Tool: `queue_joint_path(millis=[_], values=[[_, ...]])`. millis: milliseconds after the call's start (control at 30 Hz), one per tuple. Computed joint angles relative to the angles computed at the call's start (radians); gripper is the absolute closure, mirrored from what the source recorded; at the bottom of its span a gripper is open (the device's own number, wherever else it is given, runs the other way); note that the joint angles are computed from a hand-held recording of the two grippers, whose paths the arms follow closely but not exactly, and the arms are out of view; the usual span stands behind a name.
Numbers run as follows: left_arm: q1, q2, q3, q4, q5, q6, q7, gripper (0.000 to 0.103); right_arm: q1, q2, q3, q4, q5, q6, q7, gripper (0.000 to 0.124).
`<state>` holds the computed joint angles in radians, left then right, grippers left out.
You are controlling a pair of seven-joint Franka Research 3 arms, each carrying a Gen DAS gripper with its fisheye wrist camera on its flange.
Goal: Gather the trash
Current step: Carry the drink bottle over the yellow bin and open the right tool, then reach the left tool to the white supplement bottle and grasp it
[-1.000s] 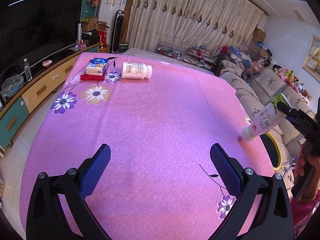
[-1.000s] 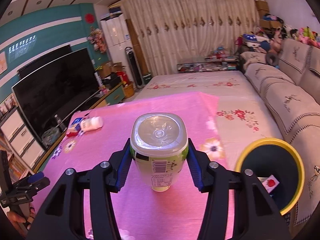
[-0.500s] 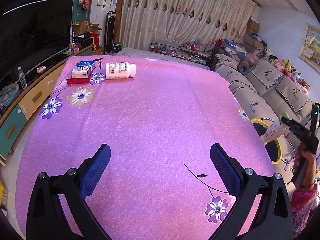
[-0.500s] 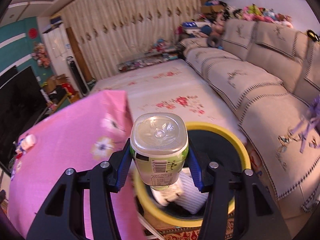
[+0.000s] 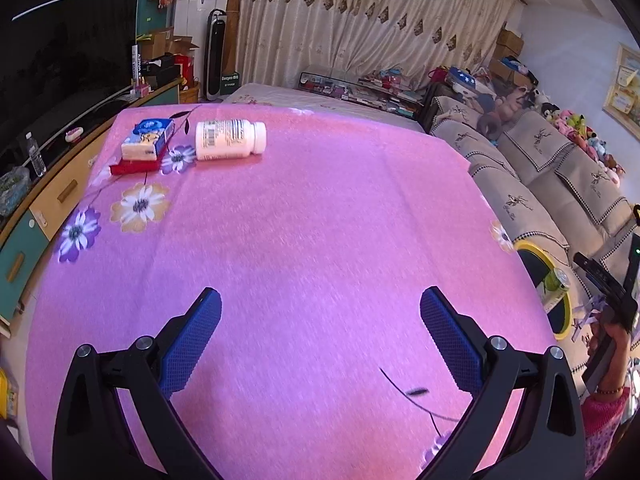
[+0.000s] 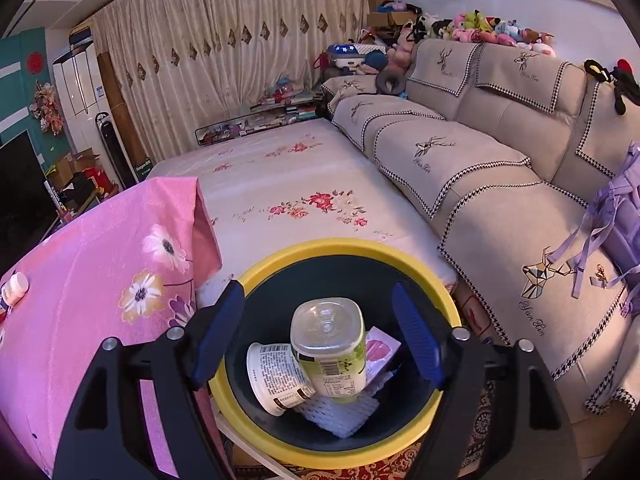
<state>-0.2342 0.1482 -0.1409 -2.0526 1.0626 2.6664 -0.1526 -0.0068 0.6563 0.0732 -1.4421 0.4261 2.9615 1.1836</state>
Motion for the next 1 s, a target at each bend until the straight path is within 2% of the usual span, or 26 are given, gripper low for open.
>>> queue_joint_path(millis=[133,200,267,400,700,833,1000], values=[[0.027,0.026,0.023,0.047,-0.001,-0.020,0.058,0.005,-0.006,-0.006,0.024,0.000,0.009,0.002,-0.023,0.051],[0.049,0.050,0.036,0.074,-0.023,0.000,0.102,0.005,-0.006,-0.006,0.036,0.001,0.013,0.001,-0.037,0.051],[0.071,0.085,0.049,0.112,-0.069,0.010,0.162,0.005,-0.007,-0.002,0.045,0.007,0.020,-0.005,-0.049,0.051],[0.098,0.176,0.065,0.220,-0.214,-0.022,0.293,0.005,0.007,0.007,0.043,0.024,0.025,-0.015,-0.056,0.051],[0.082,0.388,0.135,0.501,-0.339,-0.163,0.402,0.005,0.030,0.037,0.032,0.070,0.018,-0.044,-0.050,0.051],[0.076,0.435,0.162,0.569,-0.355,-0.193,0.415,0.005,0.033,0.047,0.024,0.082,0.013,-0.051,-0.043,0.051],[0.096,0.497,0.166,0.651,-0.406,-0.224,0.467,0.005,0.038,0.064,0.014,0.105,0.005,-0.067,-0.019,0.051]])
